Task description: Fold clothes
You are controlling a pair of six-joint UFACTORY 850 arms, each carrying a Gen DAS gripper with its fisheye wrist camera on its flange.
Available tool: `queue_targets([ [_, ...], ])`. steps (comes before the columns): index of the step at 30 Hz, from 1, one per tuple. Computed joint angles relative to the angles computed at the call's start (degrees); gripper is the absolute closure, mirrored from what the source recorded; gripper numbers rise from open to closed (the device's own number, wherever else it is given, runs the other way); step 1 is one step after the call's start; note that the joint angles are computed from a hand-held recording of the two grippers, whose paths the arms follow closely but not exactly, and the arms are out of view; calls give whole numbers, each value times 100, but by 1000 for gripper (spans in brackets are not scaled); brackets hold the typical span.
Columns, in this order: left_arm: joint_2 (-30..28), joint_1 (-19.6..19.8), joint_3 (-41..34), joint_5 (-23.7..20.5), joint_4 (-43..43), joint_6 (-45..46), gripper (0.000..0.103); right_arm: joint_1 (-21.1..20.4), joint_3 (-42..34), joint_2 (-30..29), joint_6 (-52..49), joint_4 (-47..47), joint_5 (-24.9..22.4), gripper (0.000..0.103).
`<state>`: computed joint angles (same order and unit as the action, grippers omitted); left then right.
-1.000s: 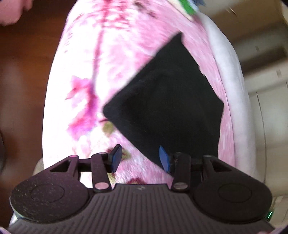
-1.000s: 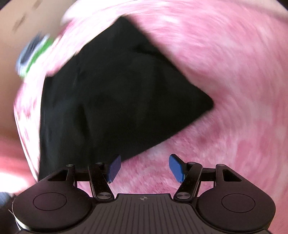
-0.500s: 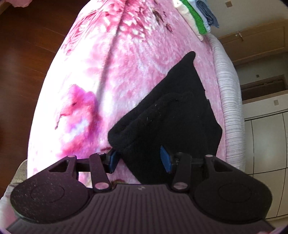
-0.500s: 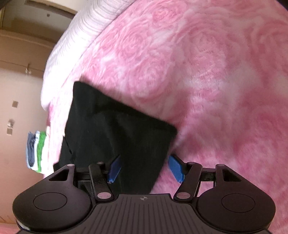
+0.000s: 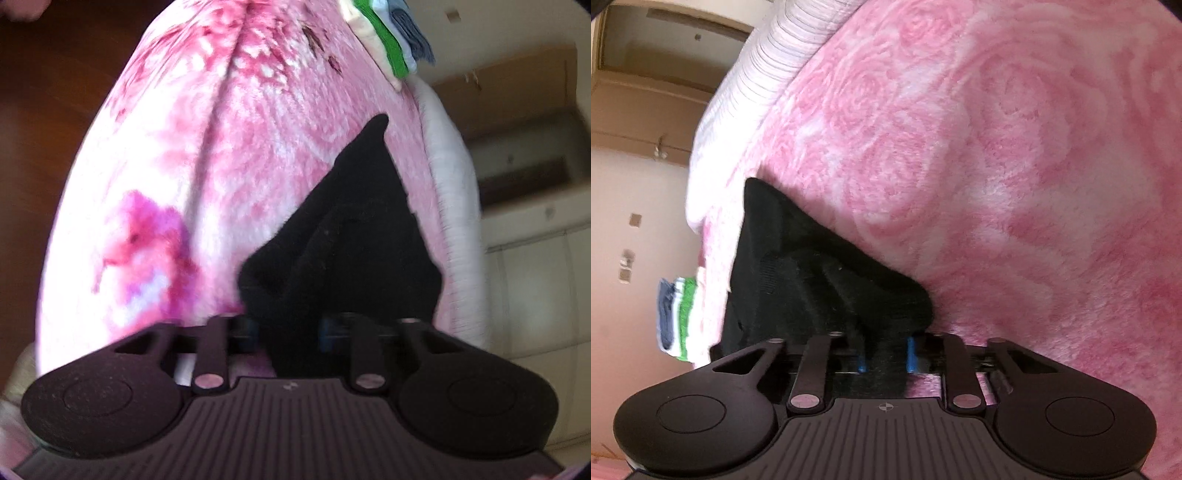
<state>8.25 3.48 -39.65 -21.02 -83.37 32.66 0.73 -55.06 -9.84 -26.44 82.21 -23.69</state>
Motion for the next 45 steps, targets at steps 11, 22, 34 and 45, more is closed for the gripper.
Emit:
queue_targets([
  [11,314,-27,-353,-138,2130,-1000,92,89,-412,302,1604,-2599,-266,95],
  [22,1973,491,363,-1630,4374,-3090,92,-158,522,1680,2898,-4093,-1602,95],
  [34,1673,837,-652,-2488,3908,-3306,92,-527,-78,1962,3255,-3947,-2845,95],
  [45,-866,287,-2886,-1292,1868,-1645,72,43,-2705,-259,2814,-3135,-1388,71],
])
